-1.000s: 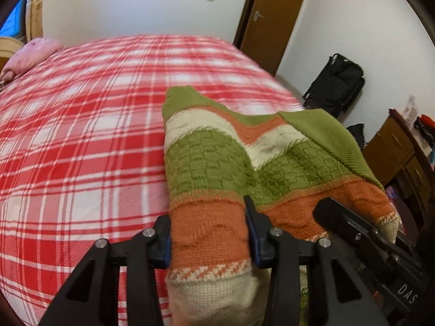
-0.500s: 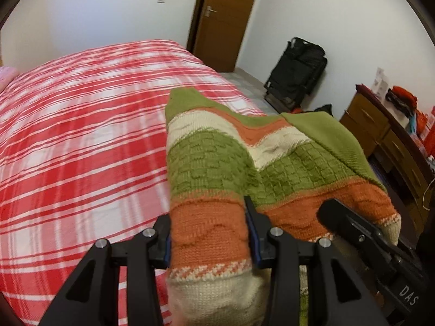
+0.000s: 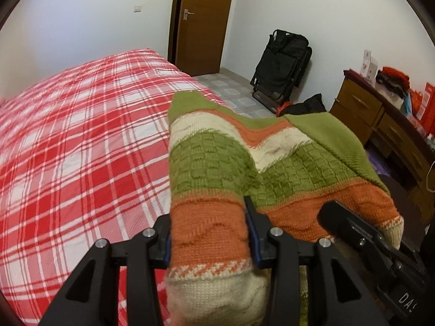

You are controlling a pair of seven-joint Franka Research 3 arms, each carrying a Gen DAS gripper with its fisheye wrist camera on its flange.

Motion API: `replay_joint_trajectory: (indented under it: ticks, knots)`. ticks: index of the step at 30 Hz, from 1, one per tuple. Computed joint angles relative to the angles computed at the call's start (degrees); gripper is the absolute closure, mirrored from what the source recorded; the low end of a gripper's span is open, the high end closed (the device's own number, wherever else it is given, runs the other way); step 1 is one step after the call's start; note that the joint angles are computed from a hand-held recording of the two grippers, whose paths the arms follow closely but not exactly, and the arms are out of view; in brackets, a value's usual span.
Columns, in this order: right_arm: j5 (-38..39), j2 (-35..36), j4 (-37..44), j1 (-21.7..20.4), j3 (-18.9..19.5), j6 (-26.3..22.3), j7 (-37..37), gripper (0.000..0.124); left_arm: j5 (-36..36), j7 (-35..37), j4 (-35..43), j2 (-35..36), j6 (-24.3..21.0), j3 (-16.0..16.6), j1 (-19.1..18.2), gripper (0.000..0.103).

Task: Fold small clothes
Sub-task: 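Lift the bundle edge with the right gripper and fold it over the bundle, then lay the folded edge down and open the right gripper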

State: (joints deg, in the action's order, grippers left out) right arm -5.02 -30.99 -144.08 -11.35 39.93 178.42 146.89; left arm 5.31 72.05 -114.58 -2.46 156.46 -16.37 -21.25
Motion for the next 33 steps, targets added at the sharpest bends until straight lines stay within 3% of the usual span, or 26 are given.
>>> replay_joint_trajectory:
  ticks: [4, 9, 11, 13, 15, 21, 26, 27, 29, 33]
  knots:
    - [-0.7, 3.8, 0.9, -5.1, 4.1, 3.0, 0.8, 0.094, 10.5, -6.8, 1.0, 1.8, 0.1, -0.3, 0.7, 0.06]
    - [-1.5, 5.4, 1.8, -11.6, 10.8, 1.1, 4.4, 0.094, 14.2, -10.2, 2.1, 4.8, -1.0, 0.3, 0.9, 0.059]
    - [-2.3, 6.0, 1.5, -11.1, 10.2, 0.1, 5.0, 0.094, 15.3, -10.9, 1.2, 4.8, 0.4, 0.5, 0.9, 0.058]
    - [-2.4, 7.4, 1.1, -8.2, 7.2, -1.7, 5.3, 0.093, 15.3, -10.0, 0.8, 4.7, 0.9, 0.4, 1.0, 0.054]
    - [-1.3, 8.4, -0.6, -4.1, 3.2, 0.4, 6.4, 0.092, 15.9, -10.6, 1.1, 4.6, -0.6, 0.4, 0.9, 0.039]
    - [-1.7, 7.3, -1.8, 2.0, -2.4, -1.7, 7.5, 0.082, 17.0, -14.7, -1.3, 1.8, -3.6, 0.9, 1.6, 0.01]
    - [-9.8, -3.8, 0.1, -1.5, 3.8, -15.2, 12.1, 0.082, 15.7, -13.8, -4.6, -2.7, -4.2, 0.7, 2.3, 0.01]
    - [-11.7, -5.7, 0.8, -1.6, 4.7, -17.7, 12.3, 0.088, 16.2, -14.3, -5.0, -3.5, -4.6, 0.6, 2.5, 0.01]
    - [-14.4, -6.5, 2.1, -0.9, 4.8, -19.7, 12.1, 0.099, 17.9, -15.8, -5.9, -5.4, -5.9, 0.1, 2.9, 0.01]
    - [-18.9, -3.2, 4.6, -0.8, 3.9, -17.6, 12.1, 0.099, 18.4, -16.5, -7.2, -7.2, -5.8, -0.1, 3.1, 0.01]
